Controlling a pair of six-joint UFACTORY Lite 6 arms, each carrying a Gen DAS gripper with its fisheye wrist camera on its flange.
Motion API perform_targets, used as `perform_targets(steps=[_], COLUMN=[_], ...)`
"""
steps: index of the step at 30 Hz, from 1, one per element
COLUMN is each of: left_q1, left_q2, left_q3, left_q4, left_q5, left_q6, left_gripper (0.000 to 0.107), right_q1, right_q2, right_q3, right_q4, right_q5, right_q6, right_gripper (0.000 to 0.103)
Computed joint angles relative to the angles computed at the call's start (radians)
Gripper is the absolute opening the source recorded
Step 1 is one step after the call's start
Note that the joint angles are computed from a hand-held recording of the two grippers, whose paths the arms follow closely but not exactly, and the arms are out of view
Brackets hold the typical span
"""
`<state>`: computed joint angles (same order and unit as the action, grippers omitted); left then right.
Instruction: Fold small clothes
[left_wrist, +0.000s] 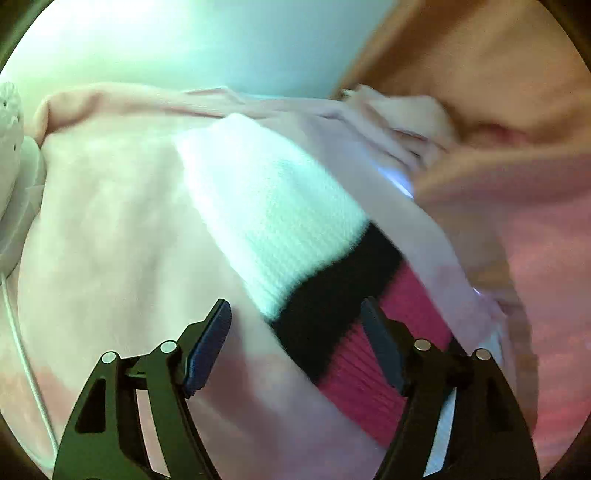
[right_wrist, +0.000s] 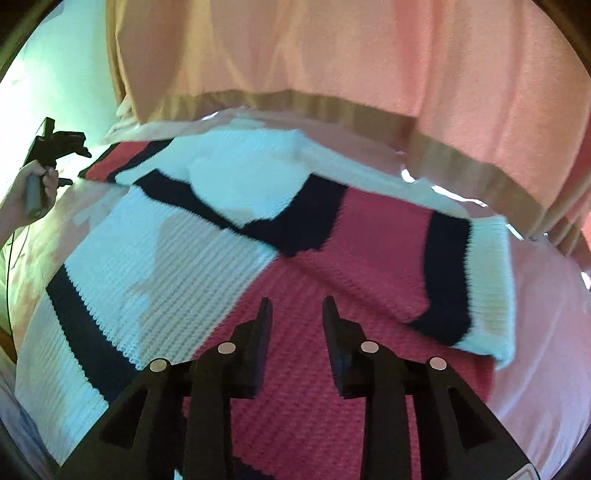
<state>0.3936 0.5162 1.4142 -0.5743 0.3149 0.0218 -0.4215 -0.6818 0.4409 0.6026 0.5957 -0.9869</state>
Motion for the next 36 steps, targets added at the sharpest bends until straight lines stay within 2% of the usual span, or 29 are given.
perform_targets(steps=[2, 4, 5, 6, 8, 9, 13, 15, 17, 19, 20, 22, 24, 28, 30, 32, 33, 35, 36], left_q1=[0.014, 0.013, 0.014, 0.021, 0.022, 0.014, -0.119, -0.241, -0.428, -0.611, -0.716, -0.92, -1.107, -1.226, -1.217, -1.192, -1.195, -1.15, -1.112], left_q2=[0.033, 0.052, 0.079, 0.105, 0.107, 0.095, -0.082, -0.226, -0.38, -0.44, -0.466, -0.414, -0.264, -0.044, -0.07, -0.212, -0.269, -0.393, -0.445], left_q3=[0.019, 0.033, 0.066, 0.097, 0.107, 0.112, 0.048, -0.005, -0.065, -0.065, -0.098, -0.052, 0.038, 0.139, 0.06, -0.114, -0.172, -0.286, -0.328], left_q4=[-0.089, -0.153, -0.173, -0.188, -0.184, -0.127, 0.279, 0.489, 0.698, 0.907, 1.001, 1.152, 1.19, 0.995, 0.907, 0.886, 0.919, 0.958, 0.918], left_q5=[-0.009, -0.025, -0.004, 0.02, 0.018, 0.014, -0.08, -0.106, -0.108, -0.051, -0.071, -0.004, 0.075, 0.148, 0.118, 0.033, 0.027, -0.004, -0.016], left_q6=[0.089, 0.173, 0.216, 0.236, 0.2, 0.133, -0.239, -0.393, -0.535, -0.697, -0.756, -0.94, -1.006, -0.909, -0.919, -0.985, -1.049, -1.125, -1.103], left_gripper=[0.062, 0.038, 0.015, 0.009, 0.007, 0.007, 0.006, 0.006, 0.007, 0.007, 0.007, 0.007, 0.011, 0.02, 0.041, 0.058, 0.068, 0.074, 0.075], right_q1=[0.042, 0.061, 0.062, 0.054, 0.009, -0.018, -0.099, -0.162, -0.237, -0.304, -0.336, -0.406, -0.485, -0.579, -0.618, -0.634, -0.632, -0.619, -0.596], right_q2=[0.06, 0.092, 0.116, 0.135, 0.142, 0.147, 0.177, 0.197, 0.211, 0.226, 0.237, 0.273, 0.324, 0.41, 0.442, 0.45, 0.453, 0.449, 0.441], right_q3=[-0.002, -0.008, -0.007, -0.003, 0.004, 0.016, 0.069, 0.109, 0.155, 0.2, 0.221, 0.27, 0.324, 0.406, 0.441, 0.452, 0.456, 0.449, 0.436], right_q4=[-0.003, -0.014, -0.014, -0.006, 0.024, 0.039, 0.101, 0.132, 0.159, 0.172, 0.179, 0.2, 0.22, 0.219, 0.215, 0.214, 0.213, 0.222, 0.231], right_q5=[-0.041, -0.068, -0.077, -0.078, -0.042, -0.016, 0.049, 0.099, 0.144, 0.168, 0.178, 0.205, 0.226, 0.261, 0.287, 0.306, 0.316, 0.339, 0.347], right_q6=[0.027, 0.051, 0.057, 0.053, 0.026, 0.01, -0.039, -0.058, -0.077, -0.094, -0.1, -0.121, -0.139, -0.154, -0.162, -0.172, -0.176, -0.189, -0.195], right_gripper=[0.03, 0.032, 0.033, 0.033, 0.033, 0.033, 0.034, 0.035, 0.035, 0.037, 0.038, 0.039, 0.039, 0.043, 0.046, 0.05, 0.051, 0.055, 0.055])
